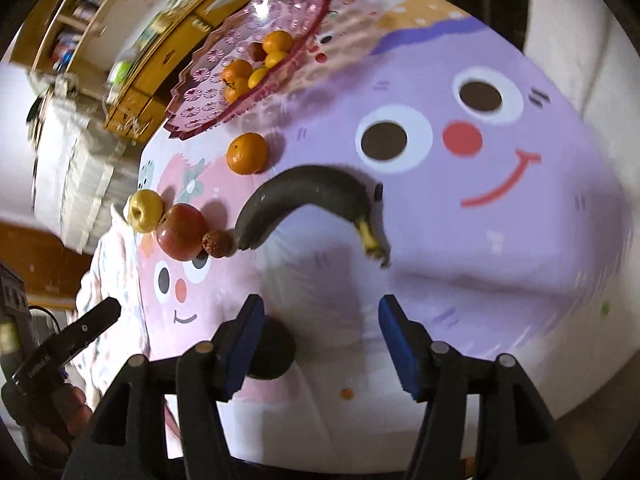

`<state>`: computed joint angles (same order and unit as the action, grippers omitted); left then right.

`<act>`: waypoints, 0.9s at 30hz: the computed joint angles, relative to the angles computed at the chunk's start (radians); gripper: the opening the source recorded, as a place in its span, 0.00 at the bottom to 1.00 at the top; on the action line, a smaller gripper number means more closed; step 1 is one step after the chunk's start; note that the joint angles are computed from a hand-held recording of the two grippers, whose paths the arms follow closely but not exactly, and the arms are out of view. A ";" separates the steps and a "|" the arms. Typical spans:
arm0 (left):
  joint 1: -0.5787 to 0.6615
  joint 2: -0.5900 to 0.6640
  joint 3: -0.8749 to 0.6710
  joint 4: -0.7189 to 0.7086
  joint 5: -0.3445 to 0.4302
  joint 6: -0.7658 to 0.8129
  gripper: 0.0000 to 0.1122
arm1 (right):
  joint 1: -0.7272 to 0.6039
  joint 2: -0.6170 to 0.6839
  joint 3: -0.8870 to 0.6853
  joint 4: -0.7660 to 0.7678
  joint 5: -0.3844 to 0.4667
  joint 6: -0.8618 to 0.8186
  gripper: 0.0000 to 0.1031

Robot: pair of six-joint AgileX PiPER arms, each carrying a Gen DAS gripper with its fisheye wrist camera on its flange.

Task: Organize fruits
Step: 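Grasp the red apple with the left tool while the right tool grasps the avocado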

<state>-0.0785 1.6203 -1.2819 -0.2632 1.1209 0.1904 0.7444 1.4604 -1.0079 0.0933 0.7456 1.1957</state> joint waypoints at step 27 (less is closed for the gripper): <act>0.054 0.420 -0.285 -0.140 -0.008 0.191 0.78 | 0.173 0.355 -0.412 -0.012 0.246 0.076 0.78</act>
<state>-0.0247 2.0400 -1.5673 -0.4032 1.1128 0.3811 0.9175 1.8156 -1.4197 0.0812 0.9912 1.2720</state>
